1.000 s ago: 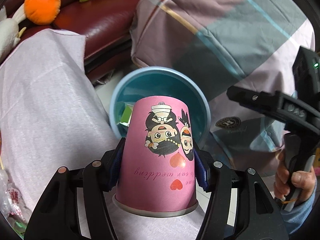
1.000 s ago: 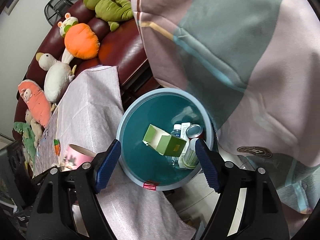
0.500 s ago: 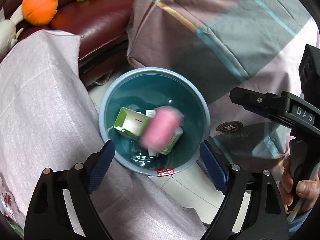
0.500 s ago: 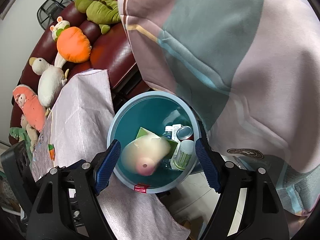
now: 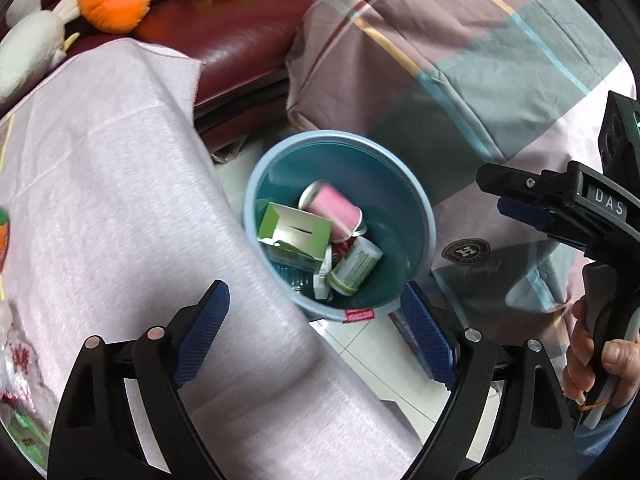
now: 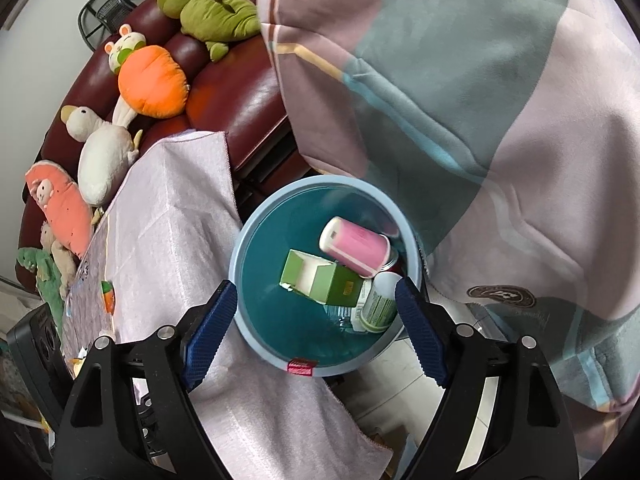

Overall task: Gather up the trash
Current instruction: 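Move both tools back over the table toward the paper towel and bags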

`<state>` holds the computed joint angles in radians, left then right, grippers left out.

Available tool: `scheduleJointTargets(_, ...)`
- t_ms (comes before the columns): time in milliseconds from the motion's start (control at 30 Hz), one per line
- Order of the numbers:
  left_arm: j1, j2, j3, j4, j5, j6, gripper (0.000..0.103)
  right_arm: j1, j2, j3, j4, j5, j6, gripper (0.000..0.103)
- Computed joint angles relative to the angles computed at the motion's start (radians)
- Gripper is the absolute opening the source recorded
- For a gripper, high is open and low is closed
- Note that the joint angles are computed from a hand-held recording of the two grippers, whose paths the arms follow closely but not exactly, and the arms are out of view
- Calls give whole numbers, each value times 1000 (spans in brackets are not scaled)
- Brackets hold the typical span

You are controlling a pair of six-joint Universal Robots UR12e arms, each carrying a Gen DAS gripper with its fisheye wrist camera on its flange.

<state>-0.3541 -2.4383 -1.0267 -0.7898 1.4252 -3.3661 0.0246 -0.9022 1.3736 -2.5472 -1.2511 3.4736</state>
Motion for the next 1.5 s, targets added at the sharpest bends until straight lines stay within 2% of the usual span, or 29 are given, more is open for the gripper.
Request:
scheduleJointTargets(567,66,200,-339,233,41,-103,88,106,-12,-38,59,6,-109,78)
scheduleJointTargets(1000,151,364,-622,429,140,-226,88,209,21,-127,170,-2,-215,78)
scheduleJointTargets(1267,207,421,-743,481,167,-261,90,258,55,-195,255,-14,-268,78)
scheduleJointTargets(1500,231,417,-780,483,141,-255,90,288,108,-274,346,4,-296,78)
